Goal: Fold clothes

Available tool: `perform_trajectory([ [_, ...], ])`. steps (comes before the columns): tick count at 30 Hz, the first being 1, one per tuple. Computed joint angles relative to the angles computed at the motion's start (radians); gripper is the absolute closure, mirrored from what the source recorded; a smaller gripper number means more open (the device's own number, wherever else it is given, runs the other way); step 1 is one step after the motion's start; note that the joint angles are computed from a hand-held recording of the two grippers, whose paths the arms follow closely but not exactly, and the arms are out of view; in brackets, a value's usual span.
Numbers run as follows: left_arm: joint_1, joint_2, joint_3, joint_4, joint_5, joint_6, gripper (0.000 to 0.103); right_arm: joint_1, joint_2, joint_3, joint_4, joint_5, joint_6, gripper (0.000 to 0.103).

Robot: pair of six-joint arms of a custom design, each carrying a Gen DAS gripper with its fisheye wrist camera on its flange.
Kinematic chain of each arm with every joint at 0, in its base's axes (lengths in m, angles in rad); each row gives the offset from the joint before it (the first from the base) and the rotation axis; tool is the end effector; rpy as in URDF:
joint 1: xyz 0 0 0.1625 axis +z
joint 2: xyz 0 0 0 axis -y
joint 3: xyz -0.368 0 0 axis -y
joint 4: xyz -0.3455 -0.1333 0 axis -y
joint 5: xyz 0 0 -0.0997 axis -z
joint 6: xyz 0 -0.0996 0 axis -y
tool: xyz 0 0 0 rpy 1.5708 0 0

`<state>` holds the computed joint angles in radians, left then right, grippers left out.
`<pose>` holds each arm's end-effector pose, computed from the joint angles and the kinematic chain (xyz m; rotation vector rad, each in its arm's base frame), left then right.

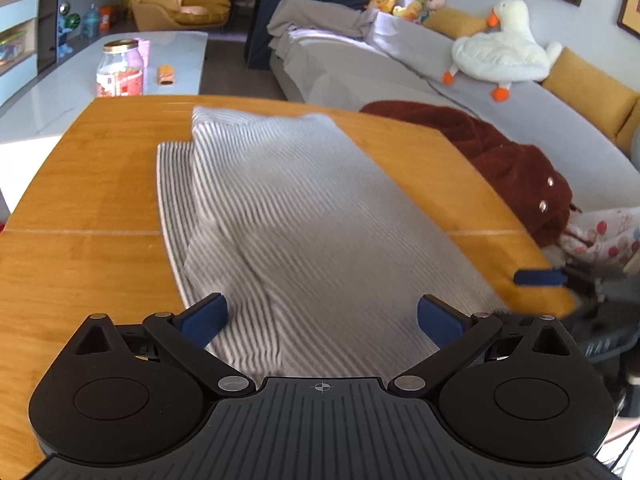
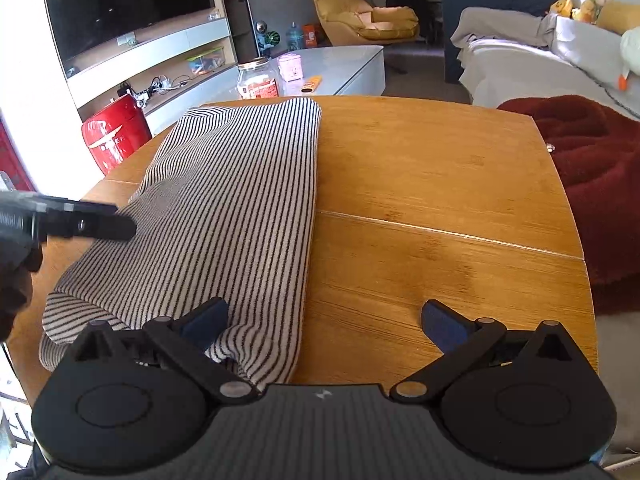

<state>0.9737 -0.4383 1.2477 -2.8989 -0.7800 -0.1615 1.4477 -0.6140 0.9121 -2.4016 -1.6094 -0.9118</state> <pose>-0.2208 -0.6878 0.0572 0.2611 2.4191 -0.9698 0.0342 -0.7776 0.2379 1.0534 -2.5693 0.6319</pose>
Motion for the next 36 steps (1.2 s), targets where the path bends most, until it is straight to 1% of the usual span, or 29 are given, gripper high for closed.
perform_trajectory([
  [1,0.000,-0.013,0.029,-0.001,0.000,-0.016,0.000,-0.003,0.000,-0.010,0.003,0.041,0.008,0.000],
  [3,-0.006,-0.036,0.081,-0.034,0.002,-0.017,0.000,0.001,-0.009,0.014,-0.059,0.098,-0.006,0.000],
  [6,-0.014,-0.065,0.133,-0.050,0.006,-0.025,0.000,0.018,-0.007,0.053,-0.145,0.124,-0.078,0.001],
  [7,-0.016,-0.075,0.151,-0.055,0.008,-0.024,0.000,0.026,-0.003,0.060,-0.152,0.116,-0.110,0.004],
  [8,-0.019,-0.084,0.166,-0.061,0.011,-0.022,0.000,0.035,0.002,0.067,-0.148,0.077,-0.155,0.007],
  [9,-0.022,-0.093,0.181,-0.070,0.018,-0.019,0.000,0.047,0.010,0.076,-0.148,0.025,-0.203,0.013],
  [10,-0.026,-0.101,0.199,-0.088,0.030,-0.012,0.000,0.054,0.011,0.092,-0.162,-0.006,-0.236,0.016],
  [12,-0.033,-0.115,0.233,-0.127,0.057,0.002,0.000,0.064,-0.003,0.138,-0.216,-0.033,-0.254,0.015],
  [13,-0.036,-0.121,0.250,-0.147,0.070,0.009,0.000,0.075,-0.014,0.144,-0.209,-0.050,-0.265,0.016],
  [14,-0.040,-0.124,0.265,-0.168,0.090,0.019,0.000,0.084,-0.031,0.162,-0.208,-0.051,-0.286,0.016],
  [16,-0.045,-0.130,0.288,-0.207,0.115,0.035,0.000,0.091,-0.097,0.232,-0.163,0.004,-0.386,0.016],
  [18,-0.042,-0.144,0.315,-0.252,0.095,0.039,0.000,0.099,-0.157,0.292,-0.091,0.032,-0.522,0.014],
  [20,-0.038,-0.159,0.343,-0.295,0.073,0.042,0.000,0.110,-0.188,0.332,-0.027,0.009,-0.634,0.013],
  [22,-0.042,-0.164,0.362,-0.336,0.063,0.064,0.000,0.117,-0.202,0.359,0.027,-0.025,-0.725,0.013],
  [25,-0.056,-0.175,0.387,-0.359,0.055,0.096,0.000,0.117,-0.190,0.397,-0.011,-0.074,-0.818,0.013],
  [26,-0.061,-0.181,0.399,-0.363,0.047,0.110,0.000,0.115,-0.184,0.417,-0.060,-0.079,-0.840,0.013],
  [28,-0.071,-0.193,0.419,-0.362,0.034,0.128,0.000,0.105,-0.177,0.470,-0.198,-0.050,-0.895,0.017],
  [29,-0.075,-0.197,0.428,-0.361,0.029,0.134,0.000,0.107,-0.170,0.469,-0.217,-0.046,-0.875,0.019],
  [30,-0.079,-0.201,0.436,-0.360,0.021,0.141,0.000,0.114,-0.158,0.442,-0.194,-0.058,-0.813,0.026],
  [31,-0.081,-0.202,0.441,-0.362,0.011,0.153,0.000,0.123,-0.144,0.393,-0.130,-0.074,-0.709,0.036],
  [32,-0.082,-0.202,0.445,-0.364,0.000,0.167,0.000,0.130,-0.121,0.313,-0.025,-0.089,-0.604,0.038],
  [34,-0.084,-0.197,0.443,-0.358,-0.013,0.195,0.000,0.136,-0.064,0.143,0.176,-0.091,-0.395,0.039],
  [35,-0.084,-0.191,0.437,-0.348,-0.014,0.211,0.000,0.137,-0.039,0.071,0.257,-0.087,-0.313,0.039],
  [36,-0.084,-0.181,0.425,-0.336,-0.011,0.226,0.000,0.135,-0.021,0.021,0.310,-0.078,-0.266,0.039],
])
